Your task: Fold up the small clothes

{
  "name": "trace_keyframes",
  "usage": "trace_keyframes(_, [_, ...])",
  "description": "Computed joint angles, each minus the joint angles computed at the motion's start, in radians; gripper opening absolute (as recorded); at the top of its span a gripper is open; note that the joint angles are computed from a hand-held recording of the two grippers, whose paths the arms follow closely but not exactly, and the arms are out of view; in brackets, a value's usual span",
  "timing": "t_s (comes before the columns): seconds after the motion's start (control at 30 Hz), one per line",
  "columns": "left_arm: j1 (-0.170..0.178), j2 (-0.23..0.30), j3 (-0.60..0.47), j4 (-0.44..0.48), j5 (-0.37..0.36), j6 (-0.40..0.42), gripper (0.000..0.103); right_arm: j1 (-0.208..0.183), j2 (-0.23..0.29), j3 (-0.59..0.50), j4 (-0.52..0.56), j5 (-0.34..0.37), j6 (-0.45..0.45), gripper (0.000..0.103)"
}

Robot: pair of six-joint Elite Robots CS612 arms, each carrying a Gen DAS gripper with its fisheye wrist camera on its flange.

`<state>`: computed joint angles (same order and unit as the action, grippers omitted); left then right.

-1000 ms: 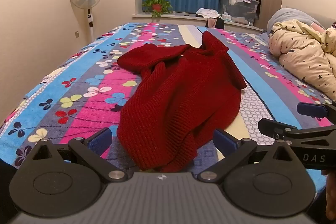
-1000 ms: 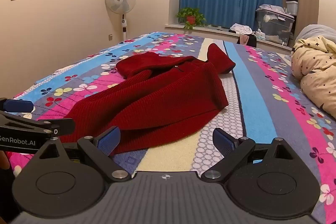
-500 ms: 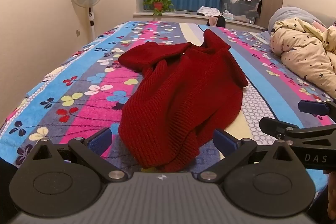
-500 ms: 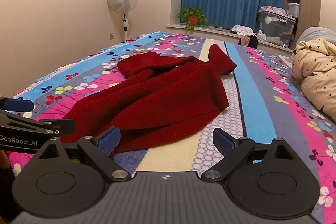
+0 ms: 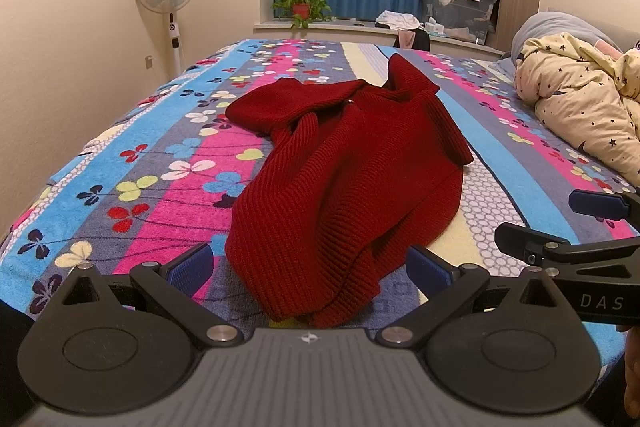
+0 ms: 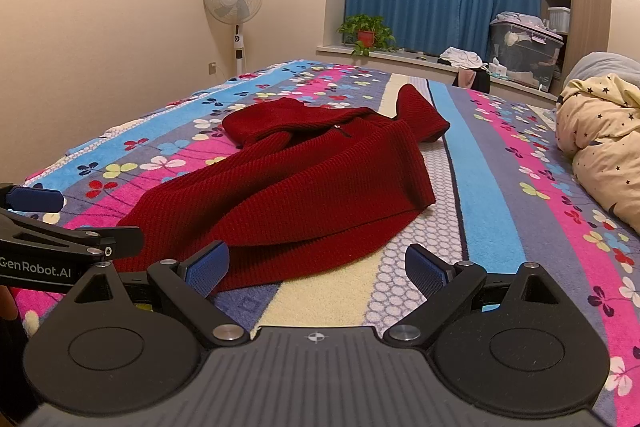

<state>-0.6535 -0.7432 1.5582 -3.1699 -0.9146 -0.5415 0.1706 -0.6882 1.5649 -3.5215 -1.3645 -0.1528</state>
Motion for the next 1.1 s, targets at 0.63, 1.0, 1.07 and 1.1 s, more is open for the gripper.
trace_keyframes(0.63, [0.135,-0.012,-0.073,-0.028,-0.151,0.219,0.041,-0.074,0.036,-0.097,-0.199,-0.063,0.094,0.051])
trace_keyframes(1.0, [0.27,0.065,-0.214,0.256,-0.482,-0.149,0.024,-0.086,0.199,-0.447,0.279,-0.042,0.126,0.05])
trace_keyframes(1.07, [0.28,0.081,-0.252,0.354,-0.529,-0.17,0.024,-0.079,0.233,-0.51,0.331,-0.041,0.092,0.05])
trace_keyframes(1.1, [0.282,0.087,-0.264,0.392,-0.549,-0.176,0.024,-0.074,0.25,-0.54,0.357,-0.048,0.077,0.05])
